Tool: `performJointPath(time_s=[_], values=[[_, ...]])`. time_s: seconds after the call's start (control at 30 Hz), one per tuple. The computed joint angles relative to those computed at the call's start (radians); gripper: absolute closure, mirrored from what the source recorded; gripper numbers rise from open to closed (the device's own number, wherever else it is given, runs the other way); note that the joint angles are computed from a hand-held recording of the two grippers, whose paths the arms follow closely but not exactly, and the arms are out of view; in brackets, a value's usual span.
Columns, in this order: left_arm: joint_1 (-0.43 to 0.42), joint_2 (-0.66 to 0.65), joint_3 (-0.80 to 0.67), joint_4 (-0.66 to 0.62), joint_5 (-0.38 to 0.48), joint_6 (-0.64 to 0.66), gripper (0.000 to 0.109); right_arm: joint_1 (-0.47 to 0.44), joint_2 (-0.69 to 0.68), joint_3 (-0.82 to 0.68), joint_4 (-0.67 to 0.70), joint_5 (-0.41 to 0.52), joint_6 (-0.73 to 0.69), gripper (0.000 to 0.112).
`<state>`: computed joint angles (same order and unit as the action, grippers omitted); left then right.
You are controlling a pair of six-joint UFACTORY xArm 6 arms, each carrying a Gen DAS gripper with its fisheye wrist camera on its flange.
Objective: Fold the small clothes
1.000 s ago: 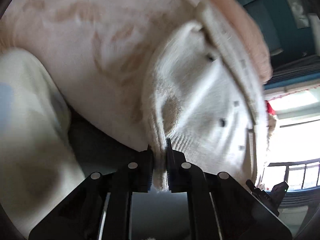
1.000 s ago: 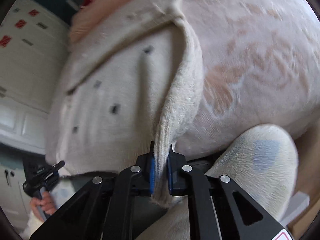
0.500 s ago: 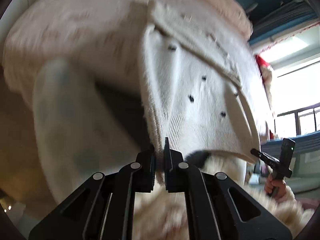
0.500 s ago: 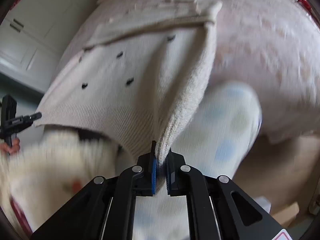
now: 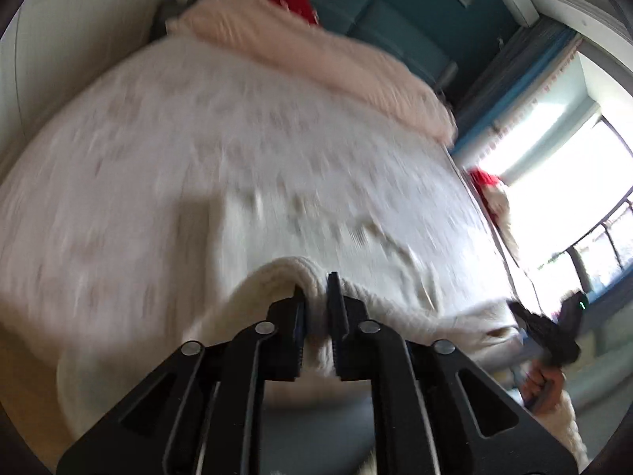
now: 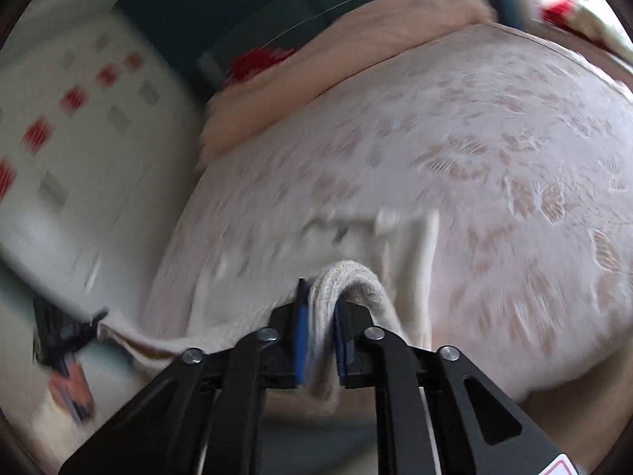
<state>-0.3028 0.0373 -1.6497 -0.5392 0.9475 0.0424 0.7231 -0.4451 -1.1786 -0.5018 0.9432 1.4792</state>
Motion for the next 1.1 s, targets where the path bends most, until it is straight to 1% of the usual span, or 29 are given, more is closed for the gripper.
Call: performJointPath(time_s=[0.03,0.07,0.1,0.13,0.17,0.2,0.23,0.27,0.3,0.33,0.37,0.43,0.5,0.53,0.6,0.63,0.67,0.7,0.77,0.8,0.83,0.87,0.9,0.93,1.0,1.03,1.07,1.1], values=[[-0.026,0.066,-0.035,0.059,-0.059,-0.057,0.073,-0.042,0.016,0.023,-0.011,-0.029,0.015,0.09],[-0.032,0.121,-0.066,0.113,-0.081,-0.121,0.06,-0.069,0.048,0.032,-0.035,-0.016,0.059,0.083],[-0.039,0.17,-0.091,0.195,-0.093,-0.209,0.052,-0.069,0.079,0.026,-0.059,0.009,0.118,0.077],[-0.038,0.193,-0.091,0.245,-0.099,-0.283,0.052,-0.058,0.095,0.029,-0.094,0.036,0.189,0.068],[-0.04,0.197,-0.075,0.253,-0.115,-0.316,0.052,-0.044,0.102,0.042,-0.139,0.038,0.26,0.06],[-0.034,0.198,-0.068,0.225,-0.119,-0.308,0.049,-0.022,0.103,0.055,-0.183,0.034,0.317,0.05],[-0.029,0.197,-0.054,0.212,-0.126,-0.3,0.042,-0.007,0.094,0.075,-0.209,0.045,0.347,0.045],[-0.031,0.185,-0.026,0.233,-0.151,-0.308,0.038,0.013,0.1,0.073,-0.226,0.074,0.359,0.042],[-0.03,0.175,-0.008,0.263,-0.17,-0.312,0.033,0.028,0.105,0.07,-0.23,0.092,0.352,0.041],[-0.032,0.168,0.008,0.274,-0.187,-0.306,0.03,0.042,0.111,0.064,-0.225,0.116,0.325,0.04],[-0.032,0.172,0.004,0.281,-0.191,-0.275,0.028,0.054,0.129,0.044,-0.215,0.146,0.297,0.035],[-0.037,0.209,-0.041,0.31,-0.173,-0.251,0.018,0.044,0.158,0.019,-0.177,0.167,0.229,0.035],[-0.048,0.273,-0.112,0.309,-0.145,-0.223,0.018,0.008,0.179,0.01,-0.149,0.149,0.186,0.034],[-0.054,0.329,-0.183,0.309,-0.108,-0.212,0.018,-0.002,0.193,-0.006,-0.137,0.154,0.167,0.033],[-0.064,0.415,-0.288,0.324,-0.055,-0.217,0.018,-0.054,0.222,-0.016,-0.105,0.13,0.108,0.031],[-0.069,0.453,-0.331,0.332,-0.041,-0.224,0.018,-0.064,0.238,-0.031,-0.09,0.136,0.097,0.031],[-0.072,0.497,-0.38,0.331,-0.023,-0.225,0.018,-0.085,0.252,-0.034,-0.068,0.119,0.084,0.031],[-0.075,0.544,-0.442,0.339,0.011,-0.235,0.019,-0.106,0.258,-0.026,-0.048,0.092,0.073,0.031],[-0.074,0.632,-0.562,0.322,0.092,-0.235,0.034,-0.15,0.283,-0.015,0.006,0.033,0.044,0.031],[-0.071,0.694,-0.654,0.303,0.163,-0.237,0.052,-0.162,0.295,-0.013,0.034,0.009,0.031,0.031],[-0.069,0.738,-0.72,0.288,0.216,-0.242,0.065,-0.178,0.304,-0.002,0.074,-0.028,0.018,0.035],[-0.068,0.757,-0.745,0.285,0.242,-0.249,0.074,-0.192,0.315,0.013,0.127,-0.065,0.005,0.06],[-0.068,0.746,-0.727,0.285,0.235,-0.245,0.088,-0.19,0.326,0.008,0.147,-0.06,-0.005,0.09],[-0.063,0.705,-0.667,0.26,0.197,-0.22,0.098,-0.182,0.329,0.0,0.136,-0.05,-0.005,0.094],[-0.048,0.628,-0.572,0.201,0.133,-0.206,0.099,-0.152,0.301,-0.018,0.056,-0.042,0.041,0.099],[-0.034,0.586,-0.536,0.152,0.097,-0.195,0.1,-0.139,0.284,-0.03,0.01,-0.04,0.065,0.099],[-0.026,0.575,-0.541,0.132,0.089,-0.19,0.1,-0.128,0.272,-0.043,-0.031,-0.036,0.085,0.1],[-0.019,0.582,-0.576,0.123,0.094,-0.189,0.1,-0.122,0.264,-0.073,-0.089,-0.031,0.105,0.1]])
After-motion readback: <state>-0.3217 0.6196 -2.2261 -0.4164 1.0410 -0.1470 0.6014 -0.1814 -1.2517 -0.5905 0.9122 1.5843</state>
